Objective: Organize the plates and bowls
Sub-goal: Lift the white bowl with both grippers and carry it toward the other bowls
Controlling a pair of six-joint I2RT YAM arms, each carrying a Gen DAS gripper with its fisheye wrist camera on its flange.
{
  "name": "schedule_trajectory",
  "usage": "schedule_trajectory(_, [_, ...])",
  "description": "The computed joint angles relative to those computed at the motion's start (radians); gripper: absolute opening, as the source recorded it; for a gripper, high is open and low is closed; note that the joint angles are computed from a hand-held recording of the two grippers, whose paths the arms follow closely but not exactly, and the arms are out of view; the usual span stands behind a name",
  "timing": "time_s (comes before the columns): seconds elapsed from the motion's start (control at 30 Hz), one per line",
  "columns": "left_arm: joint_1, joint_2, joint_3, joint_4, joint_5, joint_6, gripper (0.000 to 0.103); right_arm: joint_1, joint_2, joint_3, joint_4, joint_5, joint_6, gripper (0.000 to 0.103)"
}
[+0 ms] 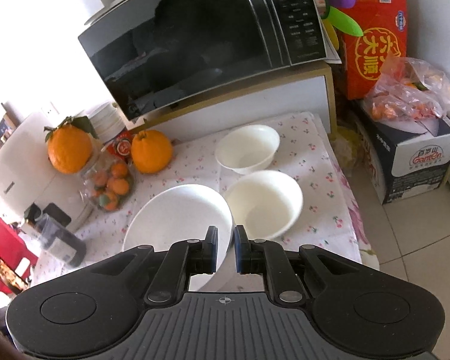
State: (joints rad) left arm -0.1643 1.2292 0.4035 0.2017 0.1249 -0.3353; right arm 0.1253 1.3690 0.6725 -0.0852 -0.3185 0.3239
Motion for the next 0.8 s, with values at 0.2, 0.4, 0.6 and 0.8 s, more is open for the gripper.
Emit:
schedule_trajectory(0.2, [-0.104, 0.036, -0.076, 0.098, -0.081, -0.063, 0.013, -0.064, 0.027, -0.025, -0.049, -0.039, -0.07, 0.013])
schedule_trajectory(0.4, [-0.173, 0.104, -0.104, 0.177, -0.134, -0.081, 0.013, -0.115, 0.076, -0.029, -0.083, -0.068, -0.139, 0.013])
schedule_trajectory(0.6, [-0.207, 0.154, -0.107, 0.211, -0.157, -0.093, 0.013, -0.126, 0.098, -0.032, -0.095, -0.053, -0.204, 0.015])
schedule_trajectory(0.8, [-0.238, 0.195, -0.114, 0.224, -0.19, -0.098, 0.013, -0.13, 0.147, -0.011, -0.102, -0.052, -0.216, 0.015])
